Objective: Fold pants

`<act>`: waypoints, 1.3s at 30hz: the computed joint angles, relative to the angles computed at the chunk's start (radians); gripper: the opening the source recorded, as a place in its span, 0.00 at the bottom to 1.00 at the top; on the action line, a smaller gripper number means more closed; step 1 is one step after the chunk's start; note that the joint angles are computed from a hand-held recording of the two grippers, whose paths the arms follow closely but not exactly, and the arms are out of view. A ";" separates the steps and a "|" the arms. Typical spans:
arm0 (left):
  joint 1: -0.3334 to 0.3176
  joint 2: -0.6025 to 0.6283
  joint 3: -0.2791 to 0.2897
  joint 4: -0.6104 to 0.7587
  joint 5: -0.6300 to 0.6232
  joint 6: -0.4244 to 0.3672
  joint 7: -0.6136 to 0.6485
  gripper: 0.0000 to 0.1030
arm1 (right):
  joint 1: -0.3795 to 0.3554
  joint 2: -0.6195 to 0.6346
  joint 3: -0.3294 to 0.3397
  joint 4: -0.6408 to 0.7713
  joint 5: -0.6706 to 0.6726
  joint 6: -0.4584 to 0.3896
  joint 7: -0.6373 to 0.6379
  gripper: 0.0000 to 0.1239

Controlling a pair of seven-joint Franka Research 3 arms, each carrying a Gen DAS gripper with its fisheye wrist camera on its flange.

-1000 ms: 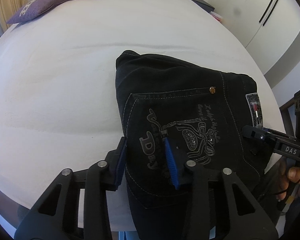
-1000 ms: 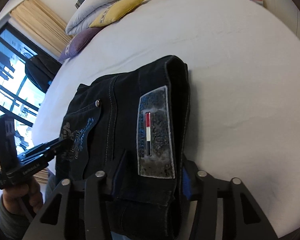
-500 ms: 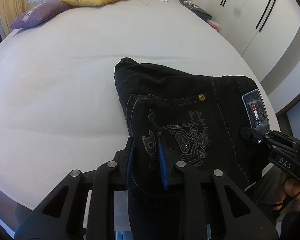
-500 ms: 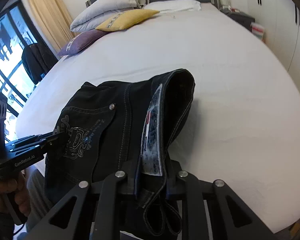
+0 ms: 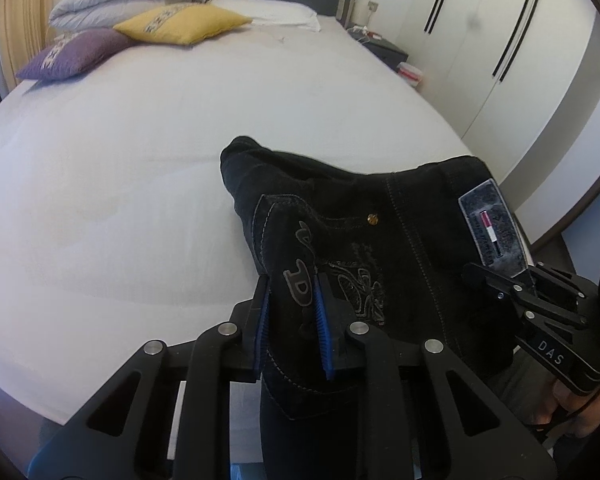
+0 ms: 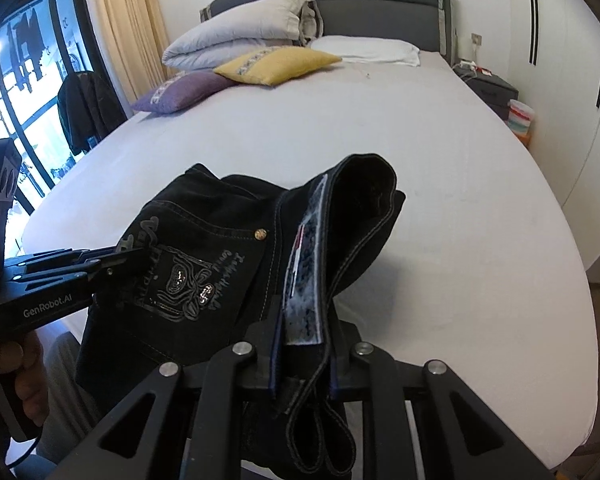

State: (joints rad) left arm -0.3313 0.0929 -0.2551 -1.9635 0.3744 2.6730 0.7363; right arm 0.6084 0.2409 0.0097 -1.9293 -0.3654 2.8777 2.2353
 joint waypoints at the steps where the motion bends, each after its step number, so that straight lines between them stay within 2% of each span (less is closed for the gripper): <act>1: 0.001 -0.003 0.002 0.010 0.004 -0.001 0.003 0.18 | -0.004 -0.001 0.001 0.005 0.005 0.003 -0.007 0.15; 5: 0.004 0.019 0.008 0.081 0.032 -0.021 0.024 0.18 | -0.018 0.018 0.000 0.061 0.021 0.008 -0.049 0.15; 11: -0.001 0.131 0.033 0.288 0.085 -0.105 0.079 0.18 | -0.034 0.114 -0.009 0.229 0.068 -0.010 -0.150 0.15; 17: -0.021 0.339 0.064 0.579 0.082 -0.224 0.176 0.18 | -0.058 0.272 -0.014 0.433 0.187 -0.066 -0.275 0.15; 19: -0.032 0.446 0.075 0.713 0.064 -0.270 0.216 0.18 | -0.067 0.316 -0.015 0.481 0.228 -0.086 -0.298 0.15; 23: -0.051 0.596 0.095 0.870 0.023 -0.325 0.265 0.19 | -0.092 0.391 -0.013 0.546 0.307 -0.112 -0.329 0.15; 26: -0.075 0.649 0.125 0.901 0.024 -0.337 0.257 0.19 | -0.117 0.433 -0.003 0.569 0.371 -0.127 -0.344 0.16; 28: -0.079 0.662 0.134 0.892 0.029 -0.315 0.253 0.20 | -0.139 0.449 0.012 0.566 0.412 -0.127 -0.361 0.17; 30: -0.093 0.683 0.148 0.913 0.045 -0.327 0.259 0.23 | -0.144 0.459 0.012 0.560 0.435 -0.127 -0.374 0.27; 31: -0.100 0.687 0.156 0.915 0.056 -0.332 0.257 0.24 | -0.138 0.461 0.004 0.556 0.437 -0.128 -0.371 0.29; 32: -0.104 0.694 0.163 0.917 0.064 -0.334 0.253 0.25 | -0.132 0.461 -0.005 0.547 0.438 -0.123 -0.365 0.35; 33: -0.101 0.696 0.165 0.911 0.067 -0.321 0.249 0.26 | -0.128 0.458 -0.011 0.535 0.441 -0.110 -0.357 0.46; 35: -0.096 0.677 0.170 0.865 0.077 -0.278 0.228 0.30 | -0.114 0.451 -0.033 0.512 0.441 -0.100 -0.322 0.57; 36: -0.095 0.671 0.169 0.852 0.079 -0.270 0.222 0.33 | -0.122 0.443 -0.024 0.497 0.451 -0.091 -0.323 0.59; 37: -0.097 0.661 0.174 0.838 0.085 -0.271 0.210 0.42 | -0.123 0.426 -0.022 0.472 0.455 -0.082 -0.321 0.60; 39: -0.092 0.626 0.173 0.792 0.093 -0.255 0.186 0.44 | -0.104 0.407 -0.049 0.453 0.435 -0.094 -0.298 0.62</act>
State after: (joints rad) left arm -0.4230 0.7192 -0.0817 -1.1717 0.4672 2.4182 0.9226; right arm 0.5041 0.6475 -0.0393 -1.4759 0.0697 2.7840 1.9370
